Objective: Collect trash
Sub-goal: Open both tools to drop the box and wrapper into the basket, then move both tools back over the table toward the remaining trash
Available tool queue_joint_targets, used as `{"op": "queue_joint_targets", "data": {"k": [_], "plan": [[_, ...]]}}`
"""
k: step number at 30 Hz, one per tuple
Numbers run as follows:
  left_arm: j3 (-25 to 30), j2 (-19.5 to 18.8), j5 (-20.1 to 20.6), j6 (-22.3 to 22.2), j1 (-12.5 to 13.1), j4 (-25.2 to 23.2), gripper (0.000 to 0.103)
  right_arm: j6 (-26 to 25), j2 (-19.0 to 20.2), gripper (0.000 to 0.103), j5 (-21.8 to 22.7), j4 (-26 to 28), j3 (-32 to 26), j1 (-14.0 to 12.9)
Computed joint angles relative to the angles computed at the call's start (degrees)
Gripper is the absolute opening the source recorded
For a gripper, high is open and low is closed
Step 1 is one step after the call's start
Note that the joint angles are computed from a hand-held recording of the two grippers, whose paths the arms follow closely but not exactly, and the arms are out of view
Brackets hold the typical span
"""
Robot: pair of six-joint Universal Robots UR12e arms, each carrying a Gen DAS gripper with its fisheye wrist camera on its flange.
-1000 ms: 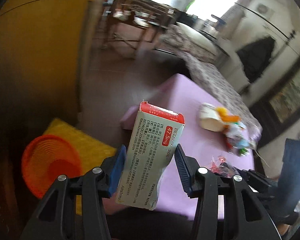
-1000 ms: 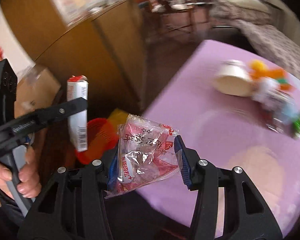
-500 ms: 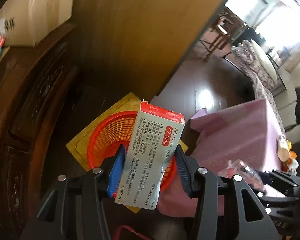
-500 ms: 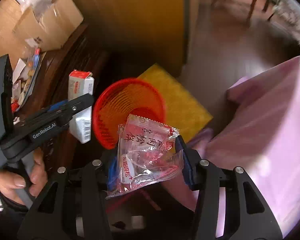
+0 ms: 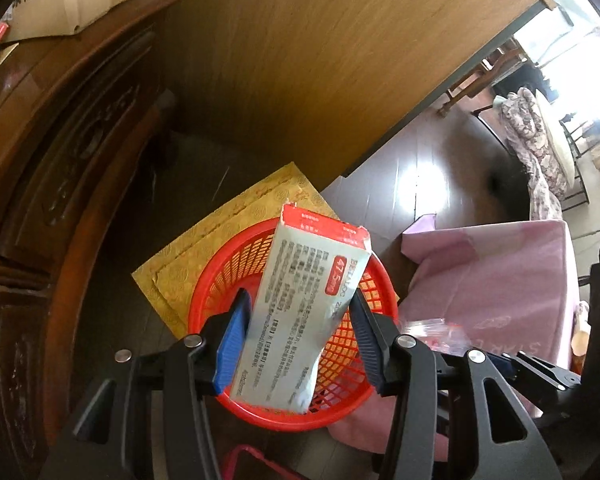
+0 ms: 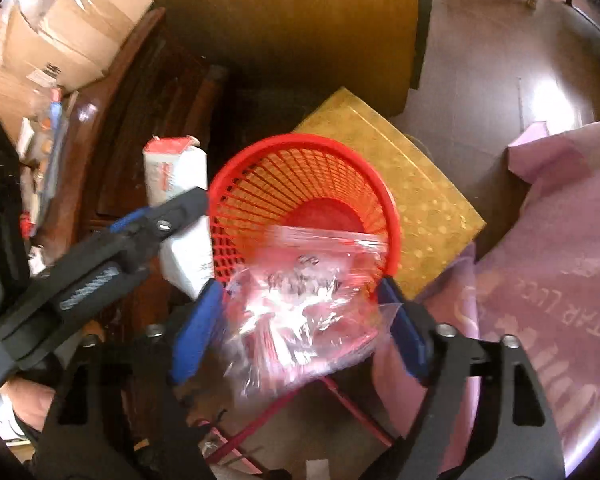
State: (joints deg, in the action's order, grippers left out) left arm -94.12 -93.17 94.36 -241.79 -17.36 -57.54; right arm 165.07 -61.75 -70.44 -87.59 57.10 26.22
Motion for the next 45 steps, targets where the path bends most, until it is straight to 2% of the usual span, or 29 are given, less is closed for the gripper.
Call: {"op": "queue_joint_targets", "data": {"k": [4,9,13,16,20,27,32,37,41,45], "plan": [[0.1,0.2,0.1,-0.5,-0.2,0.0,0.06,1.2,-0.1,0.08,1.8,-0.2,0.2,-0.4],[0.7,0.6,1.3,-1.5,-0.7,-0.8,0.064,2.7,-1.8,0.08,2.2,-3.3,1.6,-1.4],[2.4,0.4,3.1,-0.6,-1.7,-2.3,0.066,4.5,-4.0,0.081,4.0,-7.9,3.0,-2.8],[4.9,-0.5,4.8,1.1,-2.9,-2.9,0.072,4.9,-6.3,0.087,4.2,-12.3,4.6,-4.3],[9.0,-2.6,5.7,4.9,-4.7,-2.3,0.079,6.1,-10.2,0.089,4.0,-19.5,8.5,-7.5],[19.3,-9.4,6.2,13.5,-9.1,-0.8,0.09,6.8,-17.1,0.091,0.8,-29.7,17.3,-13.9],[27.6,-15.6,5.9,19.5,-12.1,-1.0,0.092,6.0,-21.5,0.092,-2.3,-33.7,23.5,-19.0],[36.3,-22.2,2.7,23.4,-14.1,-2.4,0.092,5.0,-24.1,0.093,-3.3,-36.0,27.5,-23.2],[42.7,-26.9,1.6,24.4,-15.2,-5.0,0.092,4.5,-24.8,0.095,-0.7,-39.0,30.0,-27.0],[50.6,-32.5,1.0,19.8,-15.9,-6.2,0.092,9.0,-24.8,0.095,1.7,-43.4,31.8,-29.6]]}}
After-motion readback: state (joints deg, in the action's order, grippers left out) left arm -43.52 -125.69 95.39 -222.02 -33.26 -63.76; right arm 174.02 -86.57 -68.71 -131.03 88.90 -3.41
